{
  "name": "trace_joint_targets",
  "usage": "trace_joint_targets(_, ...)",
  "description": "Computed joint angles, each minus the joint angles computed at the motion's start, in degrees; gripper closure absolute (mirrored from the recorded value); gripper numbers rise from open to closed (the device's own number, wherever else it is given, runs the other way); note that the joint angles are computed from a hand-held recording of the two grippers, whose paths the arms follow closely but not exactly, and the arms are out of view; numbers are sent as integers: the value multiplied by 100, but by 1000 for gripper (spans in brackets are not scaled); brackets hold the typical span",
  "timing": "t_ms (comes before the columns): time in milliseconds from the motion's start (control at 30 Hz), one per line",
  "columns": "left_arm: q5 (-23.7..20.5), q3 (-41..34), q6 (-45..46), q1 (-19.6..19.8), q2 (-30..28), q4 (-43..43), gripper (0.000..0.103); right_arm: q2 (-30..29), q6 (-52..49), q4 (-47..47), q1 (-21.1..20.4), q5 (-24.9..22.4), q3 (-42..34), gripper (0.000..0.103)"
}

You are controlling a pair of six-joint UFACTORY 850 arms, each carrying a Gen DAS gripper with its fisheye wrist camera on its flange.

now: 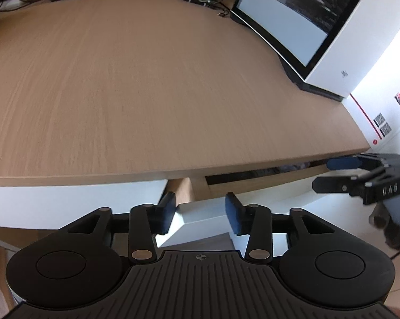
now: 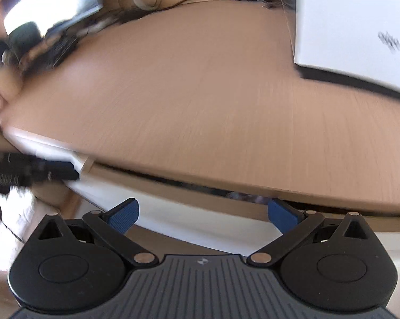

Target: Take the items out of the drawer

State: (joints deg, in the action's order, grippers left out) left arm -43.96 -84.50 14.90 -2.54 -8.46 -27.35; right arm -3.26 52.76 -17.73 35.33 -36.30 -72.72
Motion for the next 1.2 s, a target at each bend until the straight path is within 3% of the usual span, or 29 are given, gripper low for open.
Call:
trace_joint_targets(133, 90, 178, 2, 2, 137, -54, 58, 86, -397, 410, 14, 30, 102, 0)
trace_joint_targets(200, 91, 230, -248, -18, 205, 79, 64, 115, -444, 370, 106, 9, 133, 0)
trace_joint_targets(233, 144, 282, -464, -44, 277, 236, 70, 169, -508, 385, 116, 9, 161, 0)
trace_joint_targets(333, 653, 547, -1244, -296, 661, 1110, 70, 308, -330, 98, 286, 83, 322, 0)
trace_joint_targets(400, 767, 542, -1499, -530, 778, 1547, 70, 443, -215, -132, 281, 214, 503, 0)
trace_joint_targets(500, 630, 313, -1727, -927, 677, 1874, 70, 644, 179, -363, 341, 415, 718, 0)
trace_joint_targets(733, -108, -249, -3734, -1745, 144, 3287, 70, 926, 388, -365, 460, 711, 1046, 0)
trace_joint_targets(900, -372, -83, -4451, -2071, 251, 3697, 70, 1033, 495, -822, 667, 527, 1171, 0)
trace_joint_targets(1200, -566, 259, -5165, -2499, 459, 3832, 70, 1403, 489, -733, 812, 580, 1502, 0)
